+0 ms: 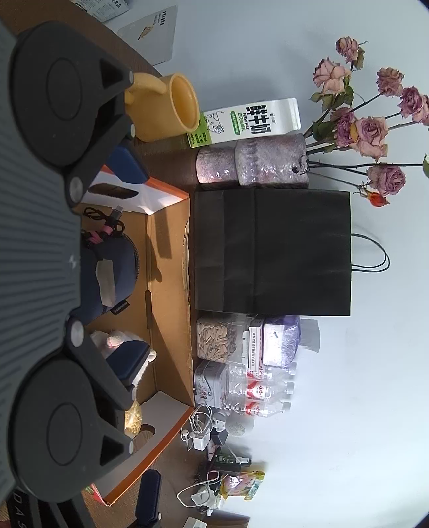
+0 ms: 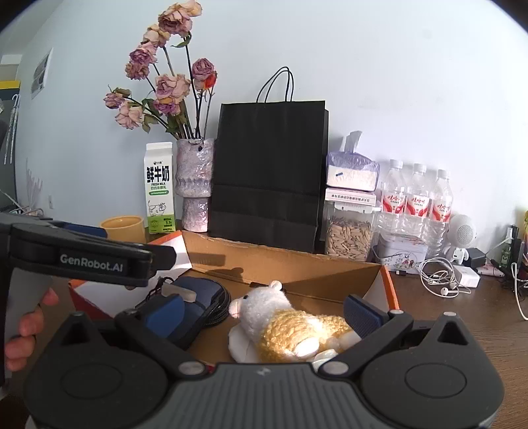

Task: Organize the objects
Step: 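Open the right tool to drop the cap into the box, then move the left tool to the translucent plastic container and grasp it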

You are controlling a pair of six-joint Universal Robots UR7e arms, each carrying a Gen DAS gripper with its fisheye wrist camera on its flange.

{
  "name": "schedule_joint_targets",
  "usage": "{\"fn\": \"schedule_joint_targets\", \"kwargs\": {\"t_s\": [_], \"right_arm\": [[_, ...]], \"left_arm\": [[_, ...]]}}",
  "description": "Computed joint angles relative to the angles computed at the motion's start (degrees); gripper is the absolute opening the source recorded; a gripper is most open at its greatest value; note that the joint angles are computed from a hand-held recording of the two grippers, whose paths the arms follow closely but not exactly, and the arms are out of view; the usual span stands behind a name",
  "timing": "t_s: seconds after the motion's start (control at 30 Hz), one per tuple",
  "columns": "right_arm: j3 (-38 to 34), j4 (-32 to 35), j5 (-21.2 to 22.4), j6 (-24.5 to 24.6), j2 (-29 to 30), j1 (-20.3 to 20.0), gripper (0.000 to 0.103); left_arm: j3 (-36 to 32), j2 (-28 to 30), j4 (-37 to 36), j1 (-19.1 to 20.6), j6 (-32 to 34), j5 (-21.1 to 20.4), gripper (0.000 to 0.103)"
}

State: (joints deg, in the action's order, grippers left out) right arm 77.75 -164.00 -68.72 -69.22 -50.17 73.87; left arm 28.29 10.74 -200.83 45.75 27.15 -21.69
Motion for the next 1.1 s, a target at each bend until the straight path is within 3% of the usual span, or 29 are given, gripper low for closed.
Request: {"fn": "schedule_joint_targets", "kwargs": {"t_s": [0.57, 0.9, 1.1], "right_arm": [[7.58, 0.24, 0.04, -2.53, -6.01, -1.07, 0.103], [13.04, 0.04, -0.68, -3.79, -10.32, -3.03, 0.103], [15.24, 0.68, -1.03, -4.36, -12.44, -4.45, 0.103]], "left_arm": [[14.11, -6.07, -6.42, -3.26, -2.83, 2.45, 0.103], [26.21, -10.68, -5.15, -5.8, -10.96, 5.35, 0.103], [32.92, -13.2, -0.65, -7.03, -18.91, 6.34, 0.103]]}}
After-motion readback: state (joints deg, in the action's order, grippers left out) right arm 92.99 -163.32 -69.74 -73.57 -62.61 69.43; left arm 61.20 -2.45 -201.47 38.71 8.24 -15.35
